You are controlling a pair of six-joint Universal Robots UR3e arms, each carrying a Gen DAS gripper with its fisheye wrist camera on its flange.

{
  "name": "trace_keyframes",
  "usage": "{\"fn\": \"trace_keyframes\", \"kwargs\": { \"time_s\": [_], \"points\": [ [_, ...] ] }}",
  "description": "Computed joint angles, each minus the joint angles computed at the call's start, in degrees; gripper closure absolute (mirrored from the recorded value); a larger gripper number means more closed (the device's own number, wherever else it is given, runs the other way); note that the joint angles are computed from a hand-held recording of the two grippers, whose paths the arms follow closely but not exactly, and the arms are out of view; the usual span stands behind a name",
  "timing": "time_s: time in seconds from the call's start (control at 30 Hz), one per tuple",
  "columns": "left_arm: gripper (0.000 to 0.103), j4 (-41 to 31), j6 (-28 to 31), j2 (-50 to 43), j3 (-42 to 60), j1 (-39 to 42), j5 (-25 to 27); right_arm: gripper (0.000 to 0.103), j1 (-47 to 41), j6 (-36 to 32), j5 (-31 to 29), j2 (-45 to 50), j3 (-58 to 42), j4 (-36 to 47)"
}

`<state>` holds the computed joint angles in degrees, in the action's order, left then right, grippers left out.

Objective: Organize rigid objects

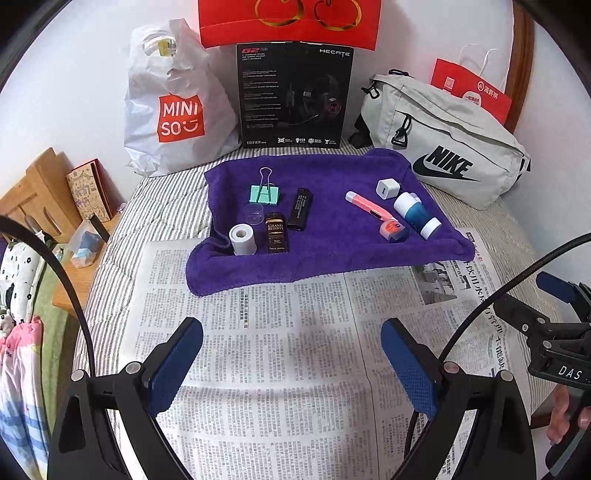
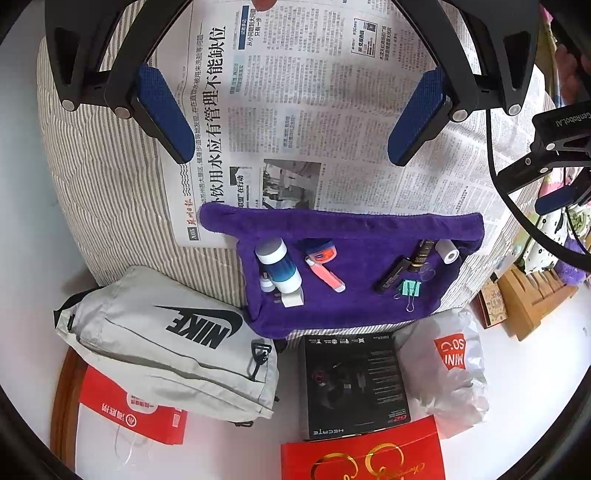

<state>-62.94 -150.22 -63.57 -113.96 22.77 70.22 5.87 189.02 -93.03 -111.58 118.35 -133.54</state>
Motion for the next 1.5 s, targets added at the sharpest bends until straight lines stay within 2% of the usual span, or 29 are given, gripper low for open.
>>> {"fn": "trace_keyframes", "kwargs": {
  "time_s": [1.5],
  "points": [
    [0.005, -2.2, 0.7, 0.4, 0.4, 1.9, -0.2, 0.000, 0.3, 0.1, -1.6, -0.3, -0.5, 0.9]
  ]
}}
